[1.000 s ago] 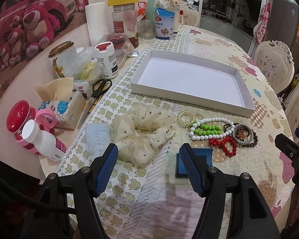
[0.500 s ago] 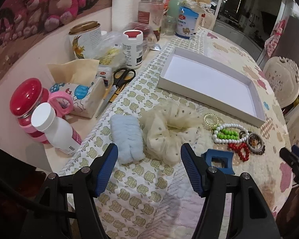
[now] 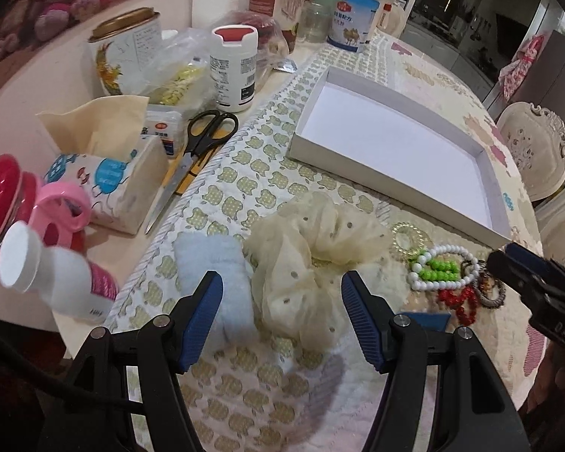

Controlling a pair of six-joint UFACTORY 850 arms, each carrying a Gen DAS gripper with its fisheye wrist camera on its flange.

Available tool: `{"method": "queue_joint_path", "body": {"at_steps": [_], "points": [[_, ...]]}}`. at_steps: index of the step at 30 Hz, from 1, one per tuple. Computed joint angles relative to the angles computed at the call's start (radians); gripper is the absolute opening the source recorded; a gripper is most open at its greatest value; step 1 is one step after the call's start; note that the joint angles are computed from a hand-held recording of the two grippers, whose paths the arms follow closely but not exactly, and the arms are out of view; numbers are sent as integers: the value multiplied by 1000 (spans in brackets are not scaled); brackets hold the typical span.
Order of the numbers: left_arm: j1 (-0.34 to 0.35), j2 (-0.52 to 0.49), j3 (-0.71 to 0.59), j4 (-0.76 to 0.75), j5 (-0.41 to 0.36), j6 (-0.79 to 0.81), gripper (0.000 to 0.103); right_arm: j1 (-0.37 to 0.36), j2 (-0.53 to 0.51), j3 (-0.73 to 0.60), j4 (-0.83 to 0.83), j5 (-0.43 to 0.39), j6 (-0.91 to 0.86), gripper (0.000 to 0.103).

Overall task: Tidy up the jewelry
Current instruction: 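Grasp the gold spiral hair coil with the right gripper while the left grasps the cream scrunchie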

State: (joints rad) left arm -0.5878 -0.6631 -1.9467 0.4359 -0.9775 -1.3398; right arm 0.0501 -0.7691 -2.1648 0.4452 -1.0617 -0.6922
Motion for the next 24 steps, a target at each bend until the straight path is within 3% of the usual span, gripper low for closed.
{"method": "queue_joint_path", "body": {"at_steps": [8, 10, 11, 13, 14, 20, 24], "points": [[40, -45, -29, -74, 25, 88, 66, 67, -214, -287, -61, -157, 75, 52], [43, -48, -26, -81, 37, 102, 65, 81, -278, -378, -83, -208, 96, 43], [44, -48, -23, -82, 45, 111, 61, 87, -295, -397, -92, -218, 97, 39], [44, -63, -41, -84, 27, 140, 42, 99, -316, -413, -119, -221, 92, 17], [46, -73, -53, -92, 15, 160, 29, 105, -312, -397, -129, -206, 91, 13], [58, -45, -3, -141, 69, 168, 16, 101, -283, -339, -89, -165, 67, 10], [61, -17, 18, -143, 94, 151, 14, 79, -271, -360, -30, -169, 79, 10]]}}
